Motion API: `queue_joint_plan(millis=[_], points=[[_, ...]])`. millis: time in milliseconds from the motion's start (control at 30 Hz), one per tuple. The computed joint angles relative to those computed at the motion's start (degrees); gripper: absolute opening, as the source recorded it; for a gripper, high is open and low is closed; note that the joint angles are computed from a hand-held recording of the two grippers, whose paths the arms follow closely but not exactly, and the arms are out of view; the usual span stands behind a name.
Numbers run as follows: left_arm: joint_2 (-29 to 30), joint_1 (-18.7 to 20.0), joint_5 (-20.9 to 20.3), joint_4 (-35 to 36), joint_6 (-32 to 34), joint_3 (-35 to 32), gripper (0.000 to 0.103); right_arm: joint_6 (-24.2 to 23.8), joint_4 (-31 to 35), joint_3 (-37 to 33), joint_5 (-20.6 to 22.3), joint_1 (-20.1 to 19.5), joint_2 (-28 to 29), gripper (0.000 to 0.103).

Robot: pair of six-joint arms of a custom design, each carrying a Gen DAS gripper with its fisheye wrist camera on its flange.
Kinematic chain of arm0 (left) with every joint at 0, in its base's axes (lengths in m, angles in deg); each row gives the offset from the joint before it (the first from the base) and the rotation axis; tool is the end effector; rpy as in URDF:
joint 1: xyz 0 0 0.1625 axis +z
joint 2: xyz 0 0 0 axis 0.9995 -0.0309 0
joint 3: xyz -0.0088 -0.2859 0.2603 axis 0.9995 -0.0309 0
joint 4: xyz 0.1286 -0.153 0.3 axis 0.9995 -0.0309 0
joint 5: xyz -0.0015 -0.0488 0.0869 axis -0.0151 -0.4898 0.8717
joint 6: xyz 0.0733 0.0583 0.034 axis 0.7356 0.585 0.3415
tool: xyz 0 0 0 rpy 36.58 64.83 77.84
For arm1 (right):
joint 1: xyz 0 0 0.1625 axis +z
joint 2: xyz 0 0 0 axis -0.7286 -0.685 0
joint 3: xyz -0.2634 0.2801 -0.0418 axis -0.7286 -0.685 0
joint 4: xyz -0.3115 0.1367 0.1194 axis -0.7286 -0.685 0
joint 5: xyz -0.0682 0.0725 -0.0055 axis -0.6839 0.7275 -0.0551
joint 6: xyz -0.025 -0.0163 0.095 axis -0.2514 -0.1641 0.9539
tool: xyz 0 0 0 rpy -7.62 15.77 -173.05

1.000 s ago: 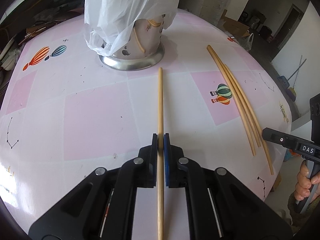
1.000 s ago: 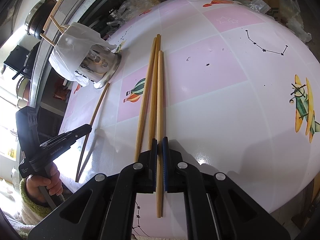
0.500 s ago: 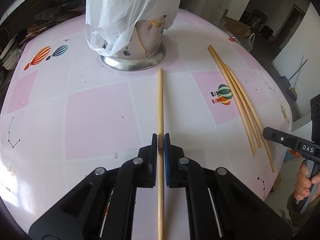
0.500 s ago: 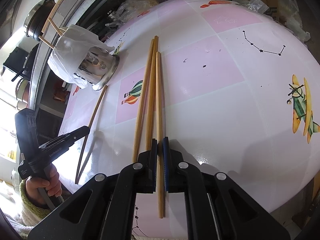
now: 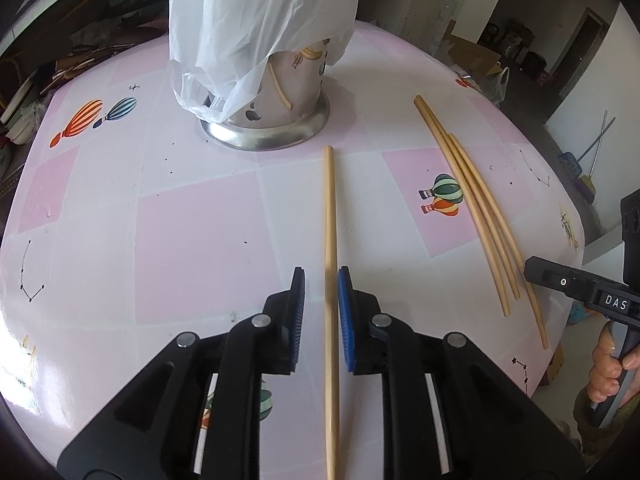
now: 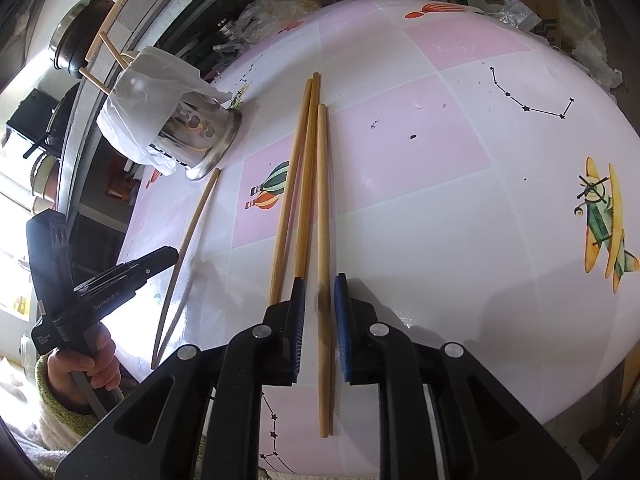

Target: Organize utensils

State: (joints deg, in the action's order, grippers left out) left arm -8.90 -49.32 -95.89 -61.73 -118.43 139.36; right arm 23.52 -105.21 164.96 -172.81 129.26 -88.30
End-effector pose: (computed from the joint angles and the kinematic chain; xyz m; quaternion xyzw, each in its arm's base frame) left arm -0.2367 -0.4417 0.0645 0.1568 0.9295 -0.1741 0.2848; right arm 0.0663 -0.3857 0.2228 0.0205 -0.9718 0.2011 0.1212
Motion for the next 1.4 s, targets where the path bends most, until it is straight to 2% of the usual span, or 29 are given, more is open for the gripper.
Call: queue_joint_plan(millis=[600, 967, 1400], points=[[0.2, 0.2, -0.2, -0.2, 0.8, -0.6, 0.020, -0.2, 0.2, -0.2, 0.7, -0.4, -0.7, 0.027], [1.2, 0.8, 0.7, -1.3, 5.1, -4.0, 0.023, -0.2, -0.3, -0.1, 1.1, -0.7, -1.0, 0.027], [1.8, 1.0, 0.4, -1.1, 5.2, -4.6, 0.023, -0.3, -0.3, -0.2, 1.6, -1.1, -1.3, 0.027]])
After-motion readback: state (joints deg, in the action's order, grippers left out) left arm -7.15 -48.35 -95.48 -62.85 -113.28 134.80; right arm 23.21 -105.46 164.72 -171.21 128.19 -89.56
